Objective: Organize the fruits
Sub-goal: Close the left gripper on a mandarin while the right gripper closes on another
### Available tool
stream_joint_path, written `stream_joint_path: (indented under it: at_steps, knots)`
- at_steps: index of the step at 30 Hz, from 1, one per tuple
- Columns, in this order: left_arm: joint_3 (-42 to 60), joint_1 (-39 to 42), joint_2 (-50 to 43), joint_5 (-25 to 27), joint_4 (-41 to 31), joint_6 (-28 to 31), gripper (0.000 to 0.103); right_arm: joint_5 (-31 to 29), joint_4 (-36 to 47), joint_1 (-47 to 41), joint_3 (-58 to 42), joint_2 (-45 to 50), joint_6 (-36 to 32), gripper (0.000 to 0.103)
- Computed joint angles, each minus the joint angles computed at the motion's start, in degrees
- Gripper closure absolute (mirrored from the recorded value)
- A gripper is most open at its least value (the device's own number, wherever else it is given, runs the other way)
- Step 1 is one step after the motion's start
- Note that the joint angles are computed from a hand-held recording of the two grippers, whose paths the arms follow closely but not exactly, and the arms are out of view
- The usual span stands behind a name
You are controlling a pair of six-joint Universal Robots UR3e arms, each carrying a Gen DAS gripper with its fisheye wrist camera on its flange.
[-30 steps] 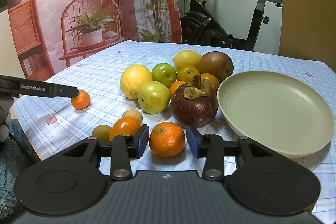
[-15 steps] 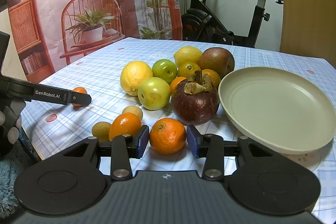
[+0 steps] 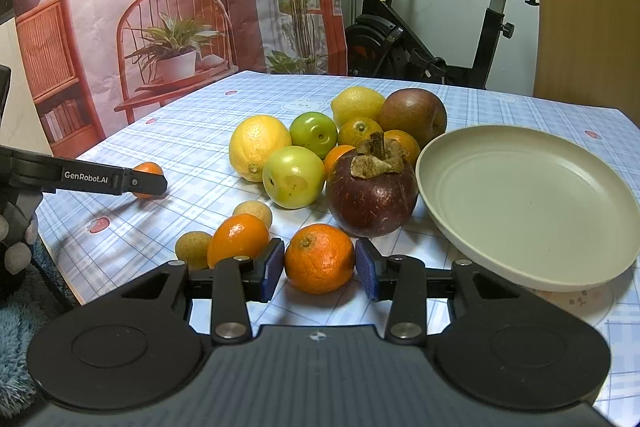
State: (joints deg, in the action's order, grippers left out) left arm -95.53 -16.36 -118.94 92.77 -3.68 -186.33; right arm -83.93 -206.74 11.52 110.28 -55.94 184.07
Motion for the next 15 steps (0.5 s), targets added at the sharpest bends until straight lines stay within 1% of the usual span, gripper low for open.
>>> stream_joint_path:
  at_steps: [15]
  knots:
    - [-1.19, -0.49, -0.07, 1.10, 3.39, 1.58, 0.065, -0.34, 0.02, 0.08, -0.12, 0.21, 0.30, 0.062]
